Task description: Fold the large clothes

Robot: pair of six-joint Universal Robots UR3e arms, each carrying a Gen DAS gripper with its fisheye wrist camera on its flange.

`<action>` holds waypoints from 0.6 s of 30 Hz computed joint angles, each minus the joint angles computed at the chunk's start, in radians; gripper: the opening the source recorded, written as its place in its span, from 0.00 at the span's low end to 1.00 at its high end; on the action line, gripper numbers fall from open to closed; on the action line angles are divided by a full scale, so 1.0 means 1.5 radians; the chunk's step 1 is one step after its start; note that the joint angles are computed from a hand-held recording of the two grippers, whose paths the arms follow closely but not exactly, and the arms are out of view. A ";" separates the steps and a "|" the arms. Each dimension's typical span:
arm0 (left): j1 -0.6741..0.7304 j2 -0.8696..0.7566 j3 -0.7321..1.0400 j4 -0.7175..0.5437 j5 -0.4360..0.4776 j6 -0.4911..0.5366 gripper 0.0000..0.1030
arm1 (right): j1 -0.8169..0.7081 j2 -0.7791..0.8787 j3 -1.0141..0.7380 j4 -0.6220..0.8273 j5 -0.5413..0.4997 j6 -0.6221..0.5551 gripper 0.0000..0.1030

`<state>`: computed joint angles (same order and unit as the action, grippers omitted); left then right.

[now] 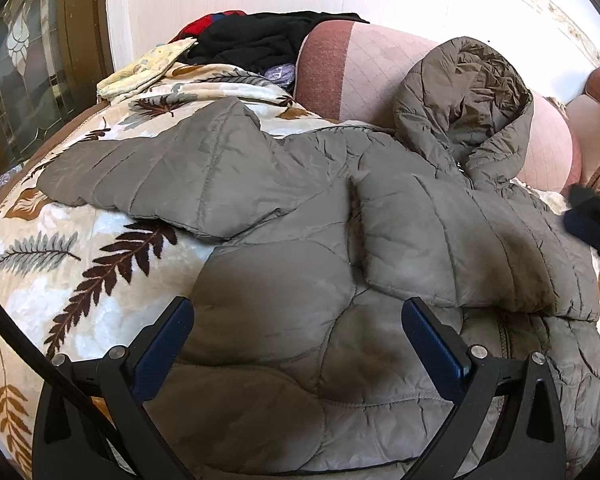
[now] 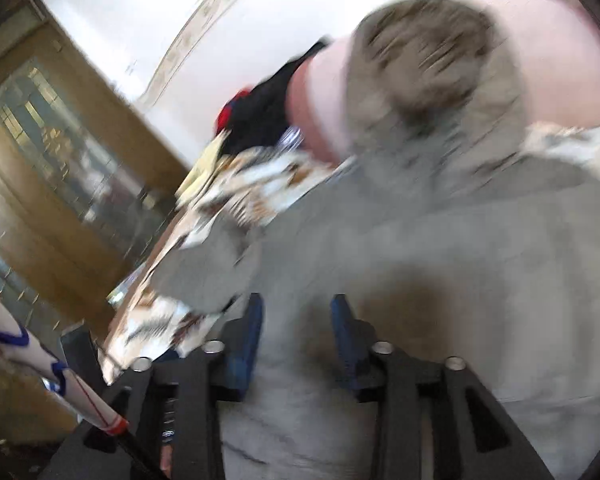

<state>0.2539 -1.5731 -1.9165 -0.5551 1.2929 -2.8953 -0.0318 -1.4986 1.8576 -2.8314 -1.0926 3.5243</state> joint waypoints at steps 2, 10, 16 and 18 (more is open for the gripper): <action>-0.005 -0.005 0.002 0.002 0.002 -0.002 1.00 | -0.034 -0.060 0.026 0.054 -0.063 -0.031 0.49; -0.036 -0.039 0.020 0.004 0.030 -0.011 1.00 | -0.082 -0.057 0.074 0.175 -0.311 -0.104 0.49; -0.056 -0.045 0.017 0.014 0.045 0.000 1.00 | -0.062 0.010 0.048 0.170 -0.337 -0.112 0.50; -0.053 -0.038 0.011 0.018 0.041 0.002 1.00 | -0.070 -0.034 0.063 0.181 -0.314 -0.109 0.51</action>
<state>0.1743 -1.6298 -1.8993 -0.5287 1.3539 -2.8928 -0.1362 -1.5497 1.9520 -2.5604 -1.5634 3.3601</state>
